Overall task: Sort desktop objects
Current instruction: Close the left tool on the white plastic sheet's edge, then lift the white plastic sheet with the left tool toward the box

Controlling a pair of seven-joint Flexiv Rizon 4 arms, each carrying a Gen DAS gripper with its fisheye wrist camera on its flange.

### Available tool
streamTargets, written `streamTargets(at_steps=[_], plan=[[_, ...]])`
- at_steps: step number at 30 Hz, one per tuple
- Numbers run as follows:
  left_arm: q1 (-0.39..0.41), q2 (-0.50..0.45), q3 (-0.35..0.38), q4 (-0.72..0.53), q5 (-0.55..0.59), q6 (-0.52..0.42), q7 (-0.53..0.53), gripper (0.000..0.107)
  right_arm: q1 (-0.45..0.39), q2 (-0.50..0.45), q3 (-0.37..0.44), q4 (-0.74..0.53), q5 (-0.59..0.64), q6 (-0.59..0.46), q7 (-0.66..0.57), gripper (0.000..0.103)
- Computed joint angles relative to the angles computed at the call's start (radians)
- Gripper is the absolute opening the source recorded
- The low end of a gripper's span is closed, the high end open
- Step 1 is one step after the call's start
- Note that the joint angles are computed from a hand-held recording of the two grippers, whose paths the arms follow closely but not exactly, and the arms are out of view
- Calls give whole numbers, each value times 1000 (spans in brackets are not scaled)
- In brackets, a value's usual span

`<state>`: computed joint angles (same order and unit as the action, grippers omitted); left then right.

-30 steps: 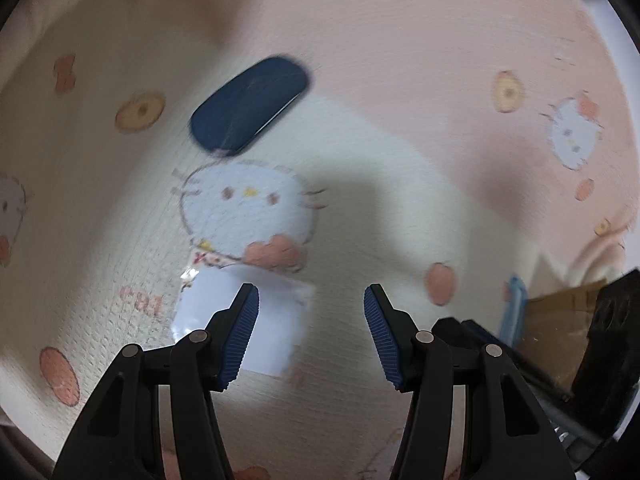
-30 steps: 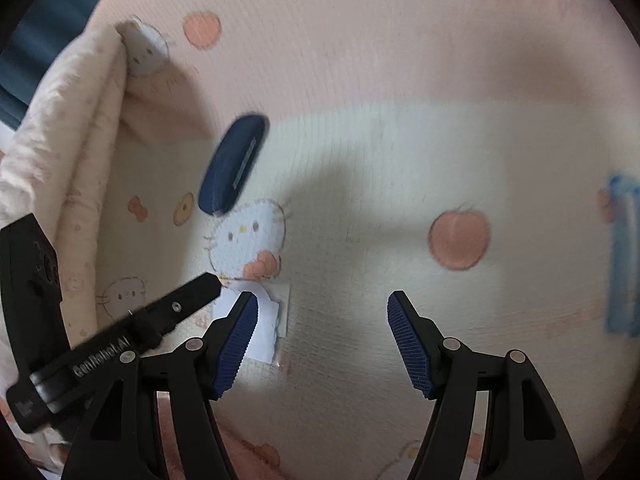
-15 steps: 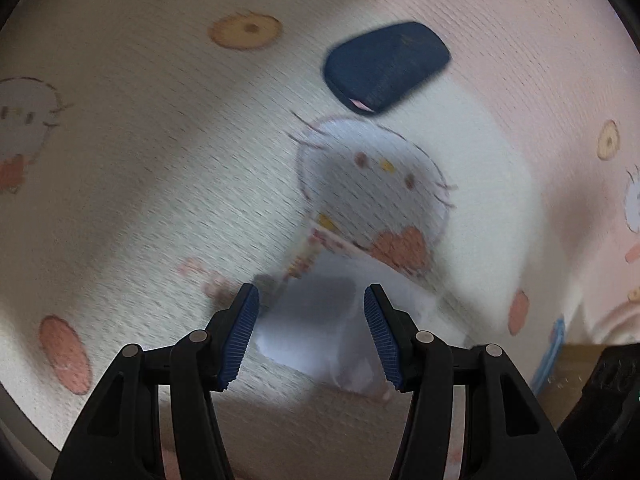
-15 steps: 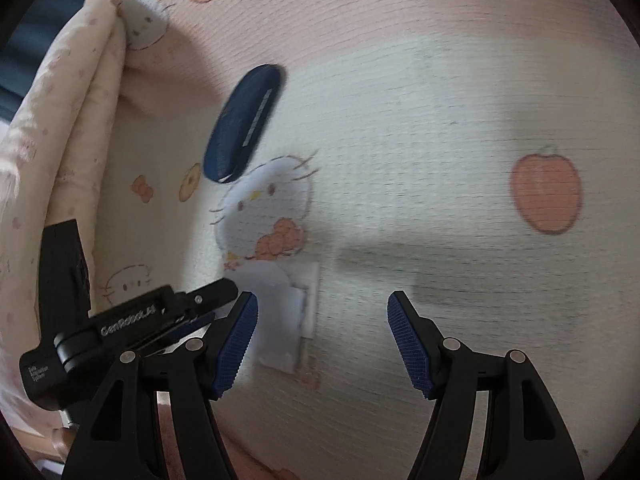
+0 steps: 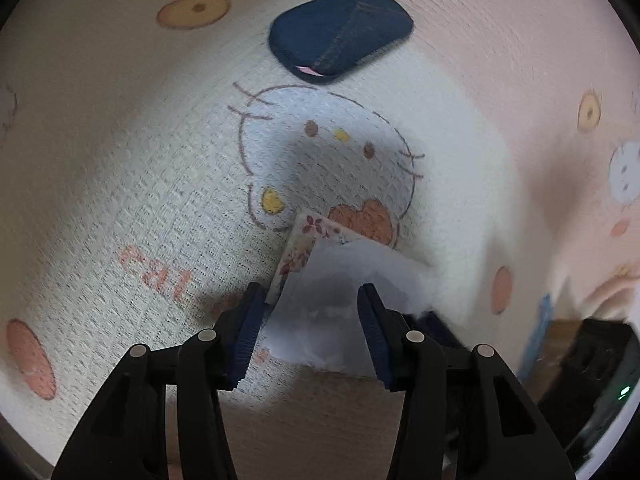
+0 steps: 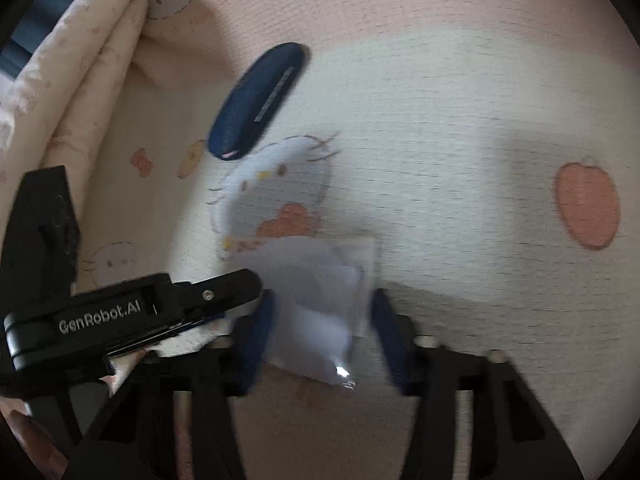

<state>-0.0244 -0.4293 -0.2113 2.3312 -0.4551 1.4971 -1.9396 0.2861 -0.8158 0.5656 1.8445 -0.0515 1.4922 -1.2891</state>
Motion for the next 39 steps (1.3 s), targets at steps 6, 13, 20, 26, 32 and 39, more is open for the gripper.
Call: streamTargets(at_steps=[6,13,20,26,32,39], plan=[[-46,-45,-14,-62,-7,24,83,47,-134,22,72,17,43,-89,-76,27],[102,-156,-250,-97,99,158,152,47,-192,149,28,135,152,-67,-126,27],[158,-261,-367,-157,226,207,142,47,-258,211,10,208,235,-84,-89,27],[166,-260,-380,-148,237,211,67,47,-261,252,2,210,289,-167,-155,28],[139,-250,-342,-91,254,308,-91,37,-212,291,-61,259,281,35,-178,33],[77,-215,-297,-88,264,216,-139,6,-120,213,-162,223,158,80,-92,12]])
